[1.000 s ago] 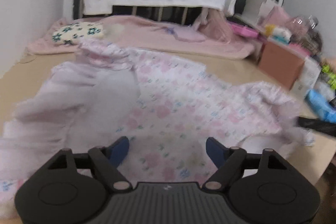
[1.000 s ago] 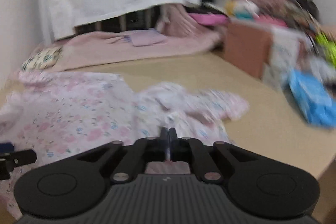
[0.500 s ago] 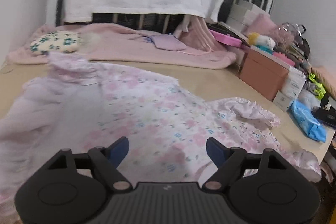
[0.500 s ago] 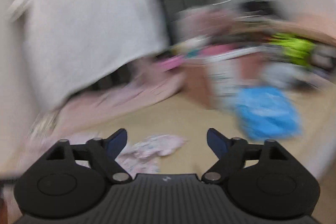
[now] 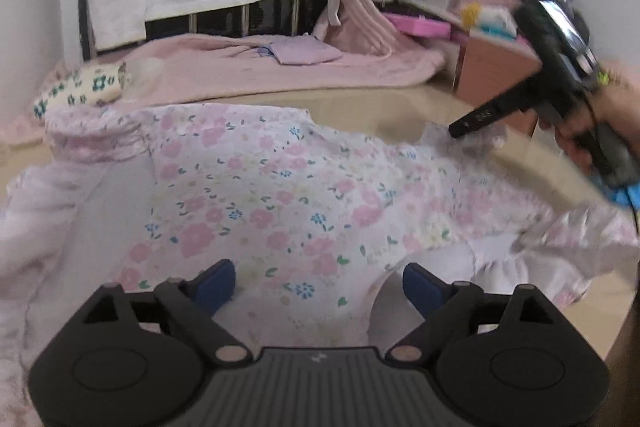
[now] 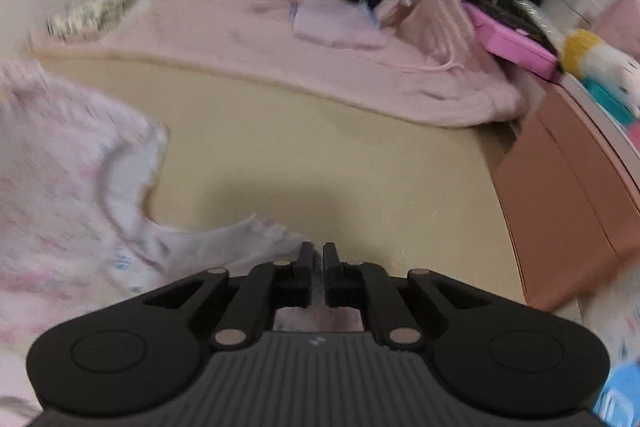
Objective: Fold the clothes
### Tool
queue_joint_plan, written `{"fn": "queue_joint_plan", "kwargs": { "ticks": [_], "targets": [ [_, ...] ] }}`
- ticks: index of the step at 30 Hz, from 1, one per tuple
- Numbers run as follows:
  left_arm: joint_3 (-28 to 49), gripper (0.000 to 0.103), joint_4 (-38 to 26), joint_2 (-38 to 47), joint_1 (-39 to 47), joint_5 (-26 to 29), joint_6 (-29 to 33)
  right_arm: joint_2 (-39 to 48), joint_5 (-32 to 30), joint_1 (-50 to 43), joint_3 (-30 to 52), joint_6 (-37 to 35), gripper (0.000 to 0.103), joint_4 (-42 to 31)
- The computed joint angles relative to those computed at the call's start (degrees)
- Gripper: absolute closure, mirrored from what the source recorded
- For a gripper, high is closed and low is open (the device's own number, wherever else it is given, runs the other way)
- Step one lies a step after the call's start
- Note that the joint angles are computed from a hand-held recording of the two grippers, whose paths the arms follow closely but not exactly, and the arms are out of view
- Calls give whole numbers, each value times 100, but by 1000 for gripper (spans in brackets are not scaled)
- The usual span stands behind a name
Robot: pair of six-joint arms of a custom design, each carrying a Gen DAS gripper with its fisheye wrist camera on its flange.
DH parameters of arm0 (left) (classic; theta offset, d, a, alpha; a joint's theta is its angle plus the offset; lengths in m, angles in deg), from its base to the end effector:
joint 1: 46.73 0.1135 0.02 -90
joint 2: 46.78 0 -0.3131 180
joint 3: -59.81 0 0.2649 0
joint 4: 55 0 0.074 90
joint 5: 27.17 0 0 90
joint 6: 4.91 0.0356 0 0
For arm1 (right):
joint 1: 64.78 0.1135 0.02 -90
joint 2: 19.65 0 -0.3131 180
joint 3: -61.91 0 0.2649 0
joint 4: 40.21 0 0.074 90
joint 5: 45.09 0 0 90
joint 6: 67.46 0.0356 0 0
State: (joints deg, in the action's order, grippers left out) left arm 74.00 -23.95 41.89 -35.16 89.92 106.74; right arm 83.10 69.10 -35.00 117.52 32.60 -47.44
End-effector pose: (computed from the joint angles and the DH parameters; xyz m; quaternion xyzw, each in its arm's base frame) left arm 0.1604 0.0163 0.0986 0.1707 0.8814 -0.0963 0.4298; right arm 0.2948 0.1519 0.1382 -0.0963 0.9281 -0.0856 0.3492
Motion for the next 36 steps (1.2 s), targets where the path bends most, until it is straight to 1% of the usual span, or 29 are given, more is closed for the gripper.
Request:
{"fn": "queue_joint_plan", "kwargs": {
  "ticks": [1,2,3,4,6,7,8,9,10,13,14,16,18,19,20,21,22,23,24,25,26,27,28,29,30,32,33,34,36],
  "targets": [
    [3,13,3,2,4,1,-37,64,308,152,54,95,86,-156],
    [18,13,-36,-16,56,60,-140,-28,639,257,-67,190,66,-125],
    [33,13,-79,-33,120,125,-229,-136,1037,391,-206,318,51,-58],
    [42,13,-93,-27,197,200,-294,-318,1563,622,-432,530,48,133],
    [71,13,-103,-13,243,260,-399,-788,2090,1186,-967,984,48,340],
    [90,13,-130,-22,241,263,-445,-1024,2213,1494,-1208,1178,49,389],
    [97,13,-130,-25,232,255,-480,-1267,1769,1764,-1457,1192,52,453],
    [67,13,-38,4,203,216,-490,-1419,1328,1977,-1587,1317,62,357],
    [43,13,31,23,173,176,-499,-1484,1093,2186,-1690,1554,65,293],
    [25,13,23,-22,97,69,-515,-1382,982,2749,-1848,2236,65,-32],
    [88,13,-277,-170,178,144,-454,-1413,940,2780,-1863,2363,64,-168],
    [498,14,-1798,-767,574,516,-134,-1495,842,2838,-1866,2595,64,-467],
    [1407,16,-4061,-1104,1395,1442,628,-1723,713,2843,-1697,2626,62,-918],
    [1856,16,-4883,-1078,1734,1810,933,-1864,823,2938,-1611,2523,61,-993],
    [2136,15,-5073,-1107,1901,1932,825,-2009,927,3012,-1521,2408,59,-1028],
    [2363,15,-5024,-1118,1952,1915,555,-2178,1018,3031,-1431,2270,57,-956],
    [2474,15,-4515,-1100,1747,1522,11,-2310,1056,2998,-1339,2076,56,-801],
    [2643,15,-4105,-916,1519,1151,-370,-2348,904,2790,-1236,1739,52,-442],
    [2923,15,-3856,-443,1223,898,-520,-2262,567,2461,-1078,1362,45,8],
    [3249,17,-3709,15,975,686,-624,-1984,61,2036,-802,1088,41,422],
    [3526,26,-3574,400,740,405,-764,-1574,-567,1600,-417,995,35,584],
    [3607,41,-3317,656,466,-104,-1061,-1078,-1290,1151,72,1055,36,542],
    [3671,47,-3109,892,255,-487,-1277,-565,-1891,789,625,1188,37,393],
    [3613,54,-2880,1045,183,-553,-1343,8,-2231,533,1247,1472,39,98],
    [3560,55,-2651,1205,112,-618,-1409,608,-2437,338,1957,1733,46,-352],
    [3437,53,-2152,1518,-1,-720,-1532,1412,-2353,192,2955,2221,54,-1147],
    [3261,50,-1733,1614,35,-677,-1570,1677,-2259,151,3250,2484,54,-1389],
    [3093,49,-1322,1689,81,-603,-1542,1895,-2179,119,3481,2703,54,-1555],
    [2854,39,-705,1844,119,-477,-1271,2001,-2073,114,3427,2839,58,-1274]
  ]
}}
